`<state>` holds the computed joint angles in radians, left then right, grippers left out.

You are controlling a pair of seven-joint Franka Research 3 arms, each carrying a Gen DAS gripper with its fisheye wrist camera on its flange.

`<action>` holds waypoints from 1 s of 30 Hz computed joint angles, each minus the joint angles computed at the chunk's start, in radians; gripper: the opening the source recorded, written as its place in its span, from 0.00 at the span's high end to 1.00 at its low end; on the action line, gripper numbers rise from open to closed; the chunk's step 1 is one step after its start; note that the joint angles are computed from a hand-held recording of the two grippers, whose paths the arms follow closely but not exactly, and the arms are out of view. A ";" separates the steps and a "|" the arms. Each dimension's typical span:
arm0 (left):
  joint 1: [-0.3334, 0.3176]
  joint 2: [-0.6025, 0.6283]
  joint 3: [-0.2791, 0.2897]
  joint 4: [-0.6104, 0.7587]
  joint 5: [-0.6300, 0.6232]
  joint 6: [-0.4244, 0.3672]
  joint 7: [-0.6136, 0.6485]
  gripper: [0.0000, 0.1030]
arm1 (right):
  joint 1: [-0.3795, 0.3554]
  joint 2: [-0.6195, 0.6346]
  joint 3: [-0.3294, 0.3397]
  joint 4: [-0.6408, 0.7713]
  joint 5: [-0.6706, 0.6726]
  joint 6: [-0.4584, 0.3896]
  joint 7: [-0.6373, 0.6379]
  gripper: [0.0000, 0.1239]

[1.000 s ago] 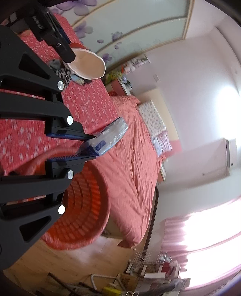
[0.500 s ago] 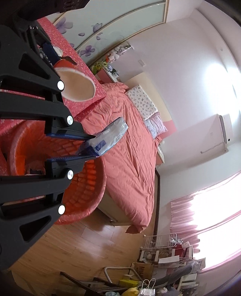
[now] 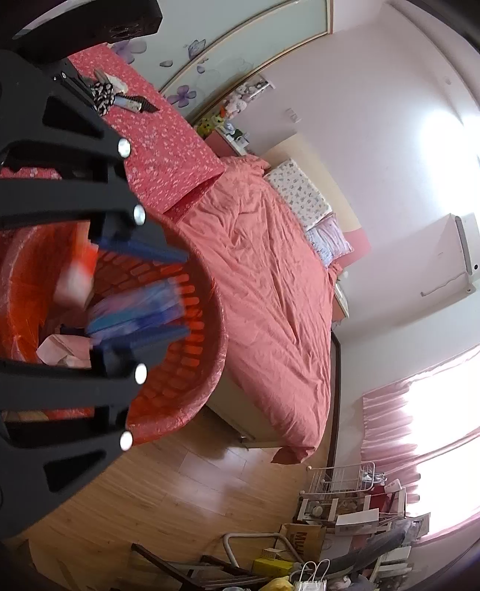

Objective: Collect trash
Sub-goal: 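Carry cup and tissue pack to the orange basket and release them inside, then move both tools back to the pile on the bed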

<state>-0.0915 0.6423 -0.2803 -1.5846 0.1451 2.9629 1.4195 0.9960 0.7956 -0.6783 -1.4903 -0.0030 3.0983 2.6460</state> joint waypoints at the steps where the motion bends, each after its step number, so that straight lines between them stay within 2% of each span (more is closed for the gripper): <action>1: -0.003 0.001 0.010 0.000 0.000 -0.003 -0.010 0.15 | 0.004 -0.001 -0.004 -0.004 -0.001 -0.001 0.000 0.68; 6: -0.013 -0.026 0.065 -0.037 0.022 0.009 -0.065 0.15 | 0.061 0.005 -0.068 -0.011 -0.031 -0.032 0.031 0.63; 13: -0.003 -0.105 0.126 -0.137 0.076 0.048 -0.133 0.15 | 0.058 0.003 -0.067 0.022 -0.107 -0.064 0.062 0.63; 16: -0.006 -0.147 0.165 -0.197 0.108 0.081 -0.174 0.15 | 0.041 0.007 -0.045 0.057 -0.147 -0.086 0.072 0.63; 23: 0.004 -0.243 0.250 -0.329 0.173 0.127 -0.279 0.15 | -0.032 0.020 0.074 0.167 -0.230 -0.138 0.055 0.63; 26: 0.035 -0.281 0.266 -0.382 0.186 0.148 -0.313 0.15 | -0.090 0.045 0.173 0.258 -0.254 -0.177 0.006 0.63; 30: 0.016 -0.322 0.365 -0.441 0.242 0.173 -0.409 0.14 | -0.176 0.113 0.320 0.426 -0.268 -0.248 -0.082 0.63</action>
